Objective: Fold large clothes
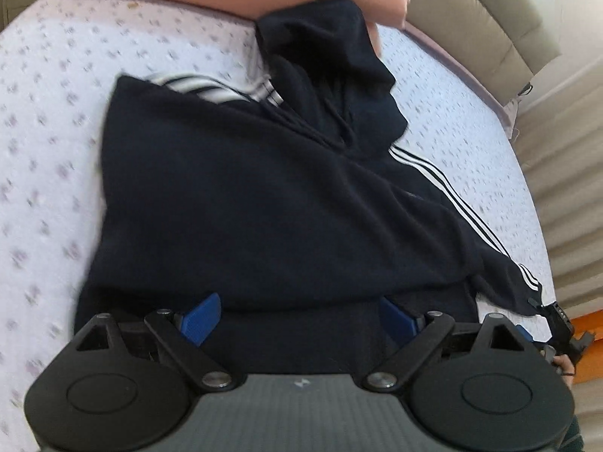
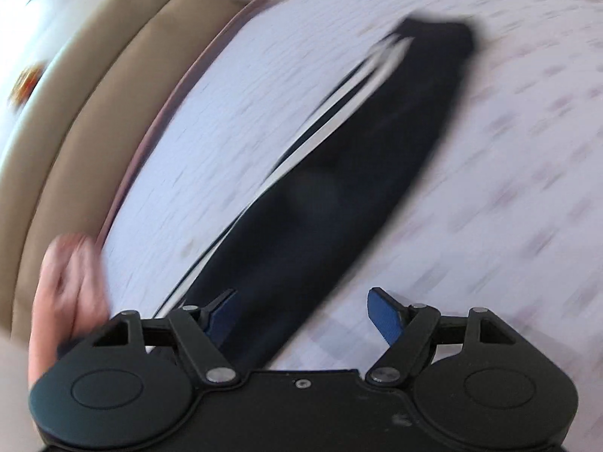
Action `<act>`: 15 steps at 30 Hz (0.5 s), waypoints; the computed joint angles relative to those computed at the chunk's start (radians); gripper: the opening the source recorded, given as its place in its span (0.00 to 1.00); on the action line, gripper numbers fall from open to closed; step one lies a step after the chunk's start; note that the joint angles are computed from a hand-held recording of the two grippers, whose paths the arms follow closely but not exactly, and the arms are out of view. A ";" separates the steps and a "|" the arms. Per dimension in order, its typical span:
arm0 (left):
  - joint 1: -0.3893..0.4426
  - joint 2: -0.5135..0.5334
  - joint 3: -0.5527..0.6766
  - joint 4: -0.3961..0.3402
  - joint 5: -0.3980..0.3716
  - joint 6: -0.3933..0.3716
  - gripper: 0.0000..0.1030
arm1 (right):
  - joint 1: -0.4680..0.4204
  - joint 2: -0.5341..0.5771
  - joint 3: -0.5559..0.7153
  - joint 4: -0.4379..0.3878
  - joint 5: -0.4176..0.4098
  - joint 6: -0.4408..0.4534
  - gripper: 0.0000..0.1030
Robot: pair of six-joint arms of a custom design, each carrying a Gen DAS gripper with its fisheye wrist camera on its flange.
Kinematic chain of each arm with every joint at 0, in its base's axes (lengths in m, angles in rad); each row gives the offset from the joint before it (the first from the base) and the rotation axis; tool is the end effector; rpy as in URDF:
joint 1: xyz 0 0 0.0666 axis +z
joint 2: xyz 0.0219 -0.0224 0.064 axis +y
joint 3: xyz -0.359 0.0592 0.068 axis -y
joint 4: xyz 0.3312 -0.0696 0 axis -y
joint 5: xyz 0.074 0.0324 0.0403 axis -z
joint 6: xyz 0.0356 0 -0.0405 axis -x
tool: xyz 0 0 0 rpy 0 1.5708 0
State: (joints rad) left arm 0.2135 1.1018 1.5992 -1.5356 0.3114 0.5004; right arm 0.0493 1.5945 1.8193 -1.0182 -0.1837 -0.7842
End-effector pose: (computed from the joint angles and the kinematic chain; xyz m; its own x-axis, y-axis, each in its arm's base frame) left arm 0.2623 0.0453 0.5466 -0.7149 -0.6223 -0.3189 -0.4475 0.7576 -0.4752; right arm 0.4967 0.0306 0.4839 -0.6286 0.6642 -0.4046 0.3779 0.7155 0.5876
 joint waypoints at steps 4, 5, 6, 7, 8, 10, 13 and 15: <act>-0.069 0.006 -0.020 0.024 -0.006 0.075 0.90 | -0.113 -0.010 -0.161 0.311 -0.114 -0.078 0.86; -0.085 0.009 -0.027 0.035 -0.012 0.092 0.90 | -0.127 -0.002 -0.187 0.393 -0.129 -0.097 0.86; -0.098 0.010 -0.034 0.049 -0.019 0.109 0.90 | -0.129 0.013 -0.183 0.426 -0.119 -0.093 0.85; -0.113 0.011 -0.041 0.062 -0.027 0.128 0.90 | -0.123 0.034 -0.167 0.446 -0.090 -0.076 0.85; -0.126 0.011 -0.045 0.073 -0.034 0.146 0.90 | -0.111 0.052 -0.147 0.450 -0.060 -0.060 0.85; -0.147 0.005 -0.061 0.104 -0.033 0.187 0.89 | -0.089 0.101 -0.053 0.358 0.034 -0.009 0.26; -0.163 -0.013 -0.069 0.124 -0.021 0.201 0.89 | -0.075 0.124 -0.001 0.345 0.049 -0.019 0.08; -0.166 -0.021 -0.055 0.100 -0.037 0.169 0.89 | -0.079 0.081 -0.033 0.435 0.037 -0.058 0.08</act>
